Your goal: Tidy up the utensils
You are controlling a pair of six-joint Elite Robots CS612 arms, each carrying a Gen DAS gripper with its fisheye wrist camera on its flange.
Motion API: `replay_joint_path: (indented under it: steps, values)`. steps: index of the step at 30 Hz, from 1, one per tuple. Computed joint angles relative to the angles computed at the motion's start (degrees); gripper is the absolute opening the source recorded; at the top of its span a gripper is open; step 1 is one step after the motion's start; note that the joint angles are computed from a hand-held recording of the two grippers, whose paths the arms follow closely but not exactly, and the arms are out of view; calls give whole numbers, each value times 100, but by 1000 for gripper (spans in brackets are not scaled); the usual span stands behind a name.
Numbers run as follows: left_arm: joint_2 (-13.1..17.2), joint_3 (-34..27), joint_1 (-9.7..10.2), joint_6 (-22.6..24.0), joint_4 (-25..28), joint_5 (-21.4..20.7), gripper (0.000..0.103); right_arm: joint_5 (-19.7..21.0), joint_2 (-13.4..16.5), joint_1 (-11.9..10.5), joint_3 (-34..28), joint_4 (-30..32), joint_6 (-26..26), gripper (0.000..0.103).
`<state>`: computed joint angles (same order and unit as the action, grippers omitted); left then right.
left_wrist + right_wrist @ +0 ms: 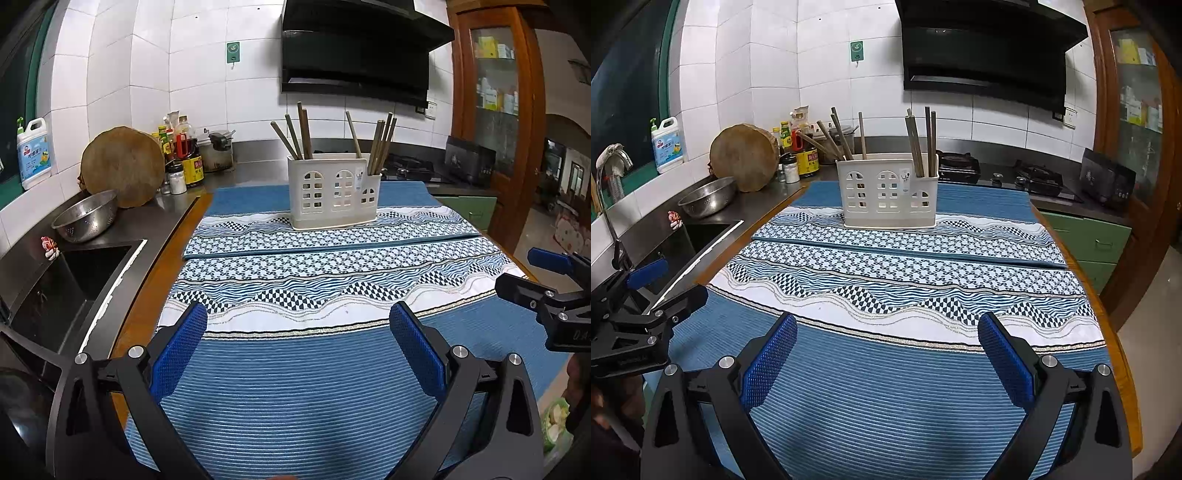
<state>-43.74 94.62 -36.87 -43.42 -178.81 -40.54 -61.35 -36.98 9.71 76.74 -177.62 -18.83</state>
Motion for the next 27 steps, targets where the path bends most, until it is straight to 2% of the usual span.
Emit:
replay_joint_path:
  steps: [27]
  values:
    - [19,-14,-12,51,-101,-30,98,23,-3,2,11,-1,39,95]
